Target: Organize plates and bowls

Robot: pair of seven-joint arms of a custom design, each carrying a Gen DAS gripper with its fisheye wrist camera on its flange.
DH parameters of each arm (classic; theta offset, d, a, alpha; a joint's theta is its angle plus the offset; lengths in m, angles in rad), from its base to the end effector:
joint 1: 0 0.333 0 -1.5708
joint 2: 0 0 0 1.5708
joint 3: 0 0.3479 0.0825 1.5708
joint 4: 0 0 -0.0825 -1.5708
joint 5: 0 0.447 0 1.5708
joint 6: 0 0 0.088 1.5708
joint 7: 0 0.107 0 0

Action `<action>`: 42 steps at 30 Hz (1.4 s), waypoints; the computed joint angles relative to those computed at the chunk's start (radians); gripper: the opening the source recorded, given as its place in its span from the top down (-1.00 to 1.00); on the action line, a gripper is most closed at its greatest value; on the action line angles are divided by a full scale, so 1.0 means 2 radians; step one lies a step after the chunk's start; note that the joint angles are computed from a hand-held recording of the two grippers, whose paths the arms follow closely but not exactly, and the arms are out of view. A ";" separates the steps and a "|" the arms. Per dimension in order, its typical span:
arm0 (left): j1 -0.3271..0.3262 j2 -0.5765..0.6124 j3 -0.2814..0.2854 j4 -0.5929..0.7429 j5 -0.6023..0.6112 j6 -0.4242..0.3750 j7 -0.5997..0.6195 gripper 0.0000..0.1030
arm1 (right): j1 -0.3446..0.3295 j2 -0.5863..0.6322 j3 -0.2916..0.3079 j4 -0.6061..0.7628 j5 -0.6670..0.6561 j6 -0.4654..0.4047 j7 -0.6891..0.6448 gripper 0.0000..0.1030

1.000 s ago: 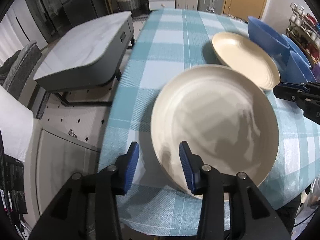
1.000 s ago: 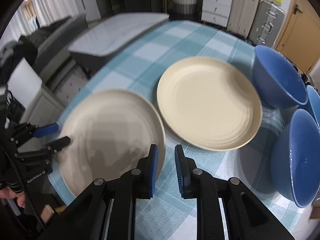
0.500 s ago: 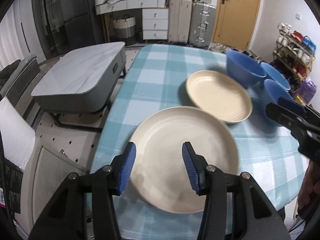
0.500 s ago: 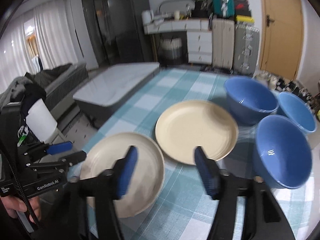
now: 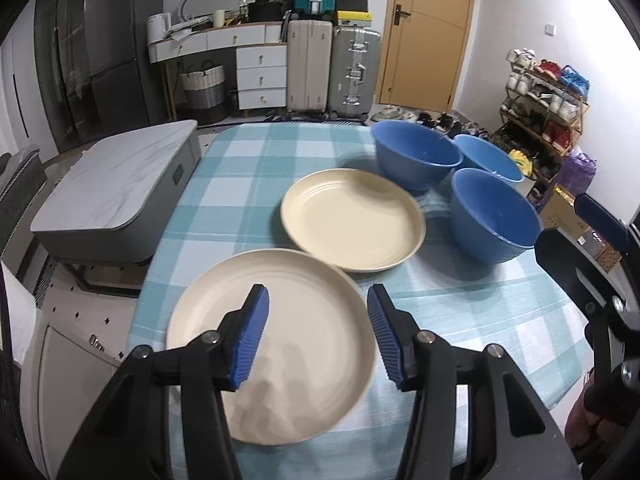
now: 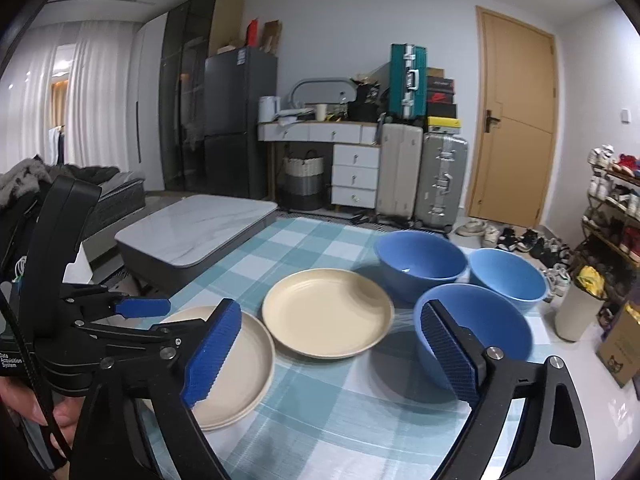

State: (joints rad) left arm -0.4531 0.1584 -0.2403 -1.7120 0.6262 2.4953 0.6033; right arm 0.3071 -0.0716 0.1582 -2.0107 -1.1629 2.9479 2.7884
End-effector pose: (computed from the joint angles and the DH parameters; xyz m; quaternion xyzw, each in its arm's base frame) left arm 0.5590 -0.4544 0.5773 -0.6226 0.6843 -0.3077 0.2223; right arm 0.5326 0.3378 0.5811 -0.6785 0.5013 -0.3340 0.4205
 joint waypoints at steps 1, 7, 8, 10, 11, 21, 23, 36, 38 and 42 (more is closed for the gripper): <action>-0.002 0.001 0.000 0.001 0.006 0.001 -0.004 -0.05 | -0.002 -0.004 0.000 -0.003 -0.009 0.000 0.012 -0.81; -0.017 0.005 0.005 0.008 0.069 0.001 -0.055 -0.60 | -0.026 -0.042 0.006 -0.036 -0.049 0.001 0.095 -0.85; -0.021 0.005 0.007 0.008 0.089 0.002 -0.070 -0.72 | -0.031 -0.046 0.007 -0.041 -0.051 0.002 0.104 -0.86; -0.029 0.002 0.010 0.006 0.135 -0.002 -0.106 -0.84 | -0.042 -0.055 0.013 -0.049 -0.071 0.002 0.138 -0.88; -0.032 0.002 0.011 0.006 0.159 -0.005 -0.124 -0.87 | -0.045 -0.059 0.015 -0.053 -0.075 0.000 0.147 -0.89; -0.030 0.004 0.004 0.002 0.196 -0.014 -0.172 -0.95 | -0.058 -0.075 0.015 -0.084 -0.076 -0.009 0.203 -0.99; -0.027 0.005 0.003 0.001 0.192 -0.010 -0.169 -0.95 | -0.058 -0.071 0.014 -0.084 -0.055 -0.006 0.185 -0.99; -0.023 0.010 0.005 0.006 0.143 -0.020 -0.134 -0.95 | -0.050 -0.040 0.016 -0.062 -0.022 -0.022 0.149 -0.99; -0.023 0.006 0.006 0.003 0.146 -0.021 -0.137 -0.95 | -0.048 -0.038 0.014 -0.061 -0.024 -0.022 0.153 -0.99; -0.020 0.003 0.005 0.000 0.146 -0.019 -0.138 -0.95 | -0.043 -0.036 0.012 -0.060 -0.019 -0.024 0.144 -0.99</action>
